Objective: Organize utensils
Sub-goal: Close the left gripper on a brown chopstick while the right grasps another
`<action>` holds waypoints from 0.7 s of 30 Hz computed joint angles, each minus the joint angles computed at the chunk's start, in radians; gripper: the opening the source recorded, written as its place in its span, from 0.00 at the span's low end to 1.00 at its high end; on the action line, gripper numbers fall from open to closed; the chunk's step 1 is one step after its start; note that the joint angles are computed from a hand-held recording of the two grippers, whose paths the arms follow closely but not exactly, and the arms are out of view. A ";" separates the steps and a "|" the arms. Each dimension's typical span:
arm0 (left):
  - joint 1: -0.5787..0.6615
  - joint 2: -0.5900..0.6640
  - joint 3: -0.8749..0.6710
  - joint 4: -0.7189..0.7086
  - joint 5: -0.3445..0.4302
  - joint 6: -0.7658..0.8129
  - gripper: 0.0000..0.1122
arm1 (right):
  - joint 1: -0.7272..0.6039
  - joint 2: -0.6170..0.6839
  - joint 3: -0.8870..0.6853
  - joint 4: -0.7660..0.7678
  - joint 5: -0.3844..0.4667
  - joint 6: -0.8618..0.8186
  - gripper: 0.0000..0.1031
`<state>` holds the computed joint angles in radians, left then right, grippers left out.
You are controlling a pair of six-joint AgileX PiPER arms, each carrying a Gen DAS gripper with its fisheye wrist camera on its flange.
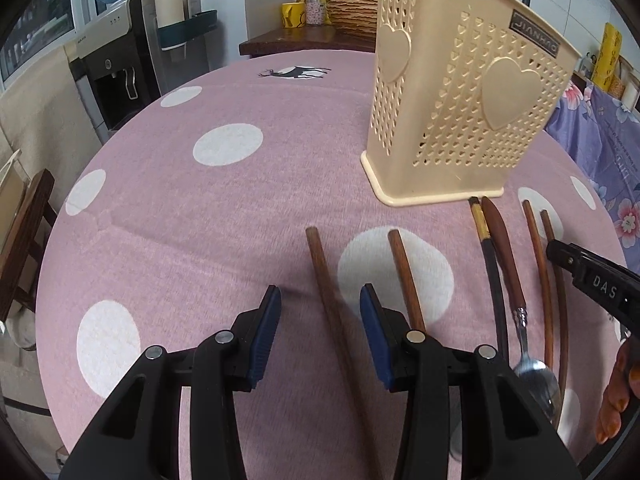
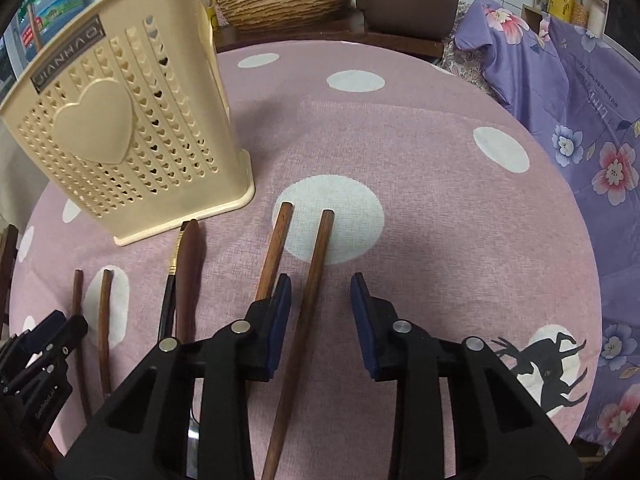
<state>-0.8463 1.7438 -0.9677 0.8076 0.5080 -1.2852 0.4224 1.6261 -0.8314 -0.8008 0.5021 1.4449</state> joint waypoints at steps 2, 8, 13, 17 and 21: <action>0.005 0.014 -0.021 -0.013 0.008 0.019 0.36 | -0.003 0.006 -0.011 0.011 0.000 -0.005 0.24; -0.006 0.031 -0.045 0.005 0.045 0.008 0.14 | 0.011 0.057 -0.069 -0.017 0.053 0.011 0.11; -0.028 0.020 -0.021 0.040 0.042 -0.034 0.08 | 0.016 0.071 -0.075 -0.048 0.053 0.037 0.09; -0.053 0.012 -0.006 0.063 0.043 -0.058 0.07 | 0.021 0.066 -0.069 -0.054 0.048 0.025 0.09; -0.048 0.009 -0.003 0.057 0.031 -0.060 0.07 | 0.013 0.061 -0.065 -0.043 0.031 -0.004 0.09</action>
<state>-0.8945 1.7523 -0.9703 0.8643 0.5389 -1.3447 0.4351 1.6874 -0.8966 -0.8439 0.5327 1.4412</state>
